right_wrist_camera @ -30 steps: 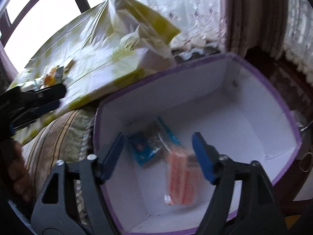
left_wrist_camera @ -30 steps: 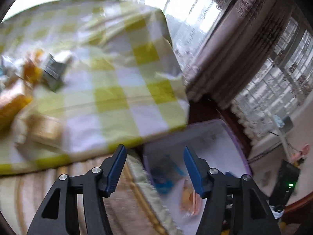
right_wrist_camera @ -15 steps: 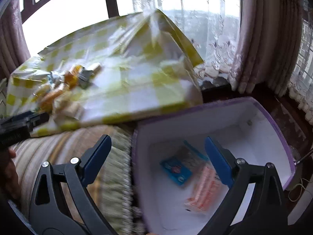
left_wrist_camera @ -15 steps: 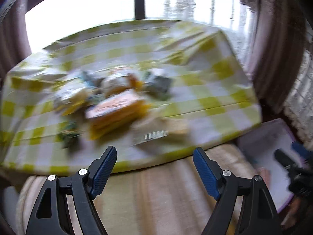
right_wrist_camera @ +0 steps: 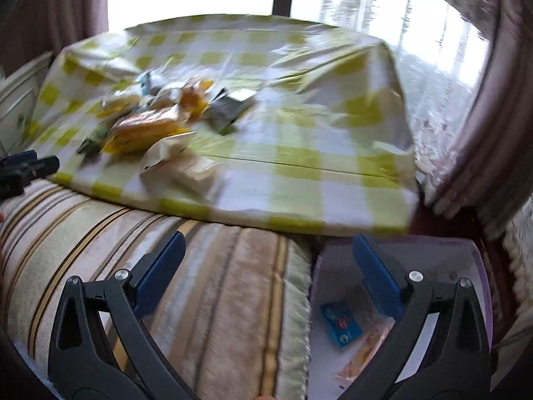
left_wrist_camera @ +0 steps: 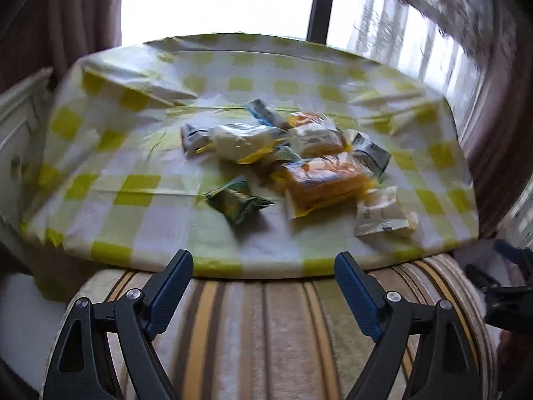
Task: Organize snacks
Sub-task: 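Grasp the green chip bag with the left tool while the right tool grasps the round biscuit pack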
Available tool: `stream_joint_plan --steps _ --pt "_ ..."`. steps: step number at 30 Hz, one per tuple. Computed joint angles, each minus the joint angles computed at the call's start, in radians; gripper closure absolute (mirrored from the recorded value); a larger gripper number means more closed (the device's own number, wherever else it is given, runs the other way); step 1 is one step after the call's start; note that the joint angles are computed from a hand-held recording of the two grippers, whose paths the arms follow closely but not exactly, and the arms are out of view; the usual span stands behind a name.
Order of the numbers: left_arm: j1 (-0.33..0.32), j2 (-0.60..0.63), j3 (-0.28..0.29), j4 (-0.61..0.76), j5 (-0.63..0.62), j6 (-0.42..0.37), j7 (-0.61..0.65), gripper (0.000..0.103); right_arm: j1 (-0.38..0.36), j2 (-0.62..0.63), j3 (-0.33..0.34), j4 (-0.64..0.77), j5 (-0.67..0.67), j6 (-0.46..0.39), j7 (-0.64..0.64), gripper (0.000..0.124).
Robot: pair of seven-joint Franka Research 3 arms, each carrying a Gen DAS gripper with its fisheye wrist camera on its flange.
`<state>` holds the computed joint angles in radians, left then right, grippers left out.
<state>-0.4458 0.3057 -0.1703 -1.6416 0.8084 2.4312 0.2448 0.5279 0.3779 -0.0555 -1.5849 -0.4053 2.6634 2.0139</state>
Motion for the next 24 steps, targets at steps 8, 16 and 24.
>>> stream_joint_plan --steps 8,16,24 --pt "0.069 -0.001 -0.001 -0.052 -0.098 0.122 -0.013 0.024 0.01 0.157 0.013 0.221 0.043 -0.057 -0.159 0.023" --pt "0.098 0.106 0.015 0.058 -0.242 0.181 0.058 0.033 0.007 0.336 0.02 0.499 0.156 -0.145 -0.344 0.023" --pt "0.097 0.202 0.025 0.18 -0.339 0.134 0.17 0.035 0.02 0.521 0.009 0.799 0.231 -0.292 -0.466 0.023"
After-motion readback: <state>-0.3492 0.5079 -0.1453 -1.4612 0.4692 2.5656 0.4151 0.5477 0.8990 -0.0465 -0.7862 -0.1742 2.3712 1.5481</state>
